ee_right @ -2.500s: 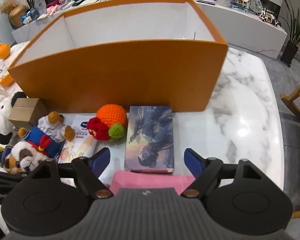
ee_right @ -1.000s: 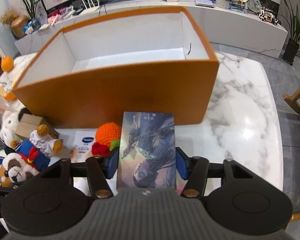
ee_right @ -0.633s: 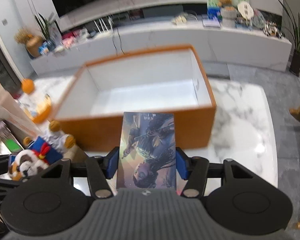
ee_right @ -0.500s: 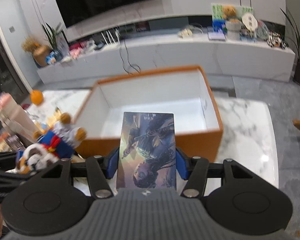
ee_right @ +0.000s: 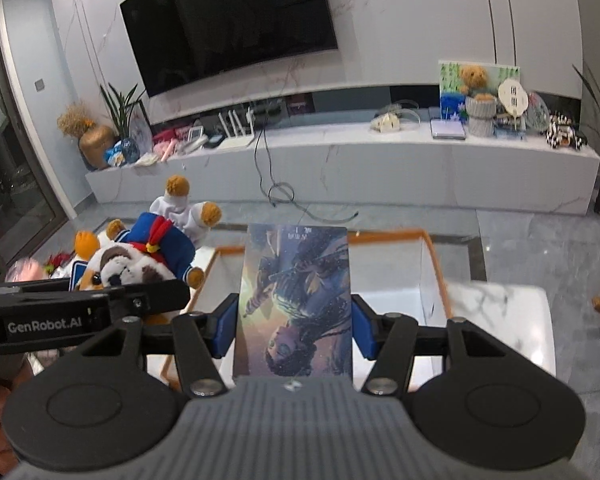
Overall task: Organize objects
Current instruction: 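Lift the plush dog with the left tool while the right tool carries the book over the orange box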
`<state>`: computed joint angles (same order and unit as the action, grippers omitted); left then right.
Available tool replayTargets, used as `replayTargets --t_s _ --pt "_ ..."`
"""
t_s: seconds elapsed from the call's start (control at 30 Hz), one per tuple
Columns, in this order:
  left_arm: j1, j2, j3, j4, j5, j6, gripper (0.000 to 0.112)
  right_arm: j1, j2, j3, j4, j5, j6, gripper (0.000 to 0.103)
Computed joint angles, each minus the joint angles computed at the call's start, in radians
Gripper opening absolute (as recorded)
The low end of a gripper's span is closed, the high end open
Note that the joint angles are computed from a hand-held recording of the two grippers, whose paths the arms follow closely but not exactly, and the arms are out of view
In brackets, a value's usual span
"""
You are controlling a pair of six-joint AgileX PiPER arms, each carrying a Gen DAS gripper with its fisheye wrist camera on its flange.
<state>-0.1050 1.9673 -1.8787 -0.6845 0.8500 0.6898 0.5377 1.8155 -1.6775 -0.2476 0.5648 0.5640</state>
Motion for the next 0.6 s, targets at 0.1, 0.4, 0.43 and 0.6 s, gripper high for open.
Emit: replayTargets --t_s 0.1,0.4,0.43,0.6 --pt "-0.027 0.026 -0.031 0.037 -0.060 -0.018 0.064 0.001 0.040 -0.075 -0.048 0.010 0.032 0.059" --pt "-0.033 0.136 -0.067 0.008 -0.096 0.003 0.063 -0.004 0.191 -0.184 -0.164 -0.021 0.125 0.059" --pt "-0.033 0.151 -0.078 0.019 -0.091 -0.011 0.063 -0.008 0.208 -0.192 -0.153 -0.023 0.122 0.059" --pt "-0.038 0.189 -0.106 0.094 -0.089 -0.051 0.063 -0.021 0.284 -0.225 -0.103 -0.027 0.091 0.059"
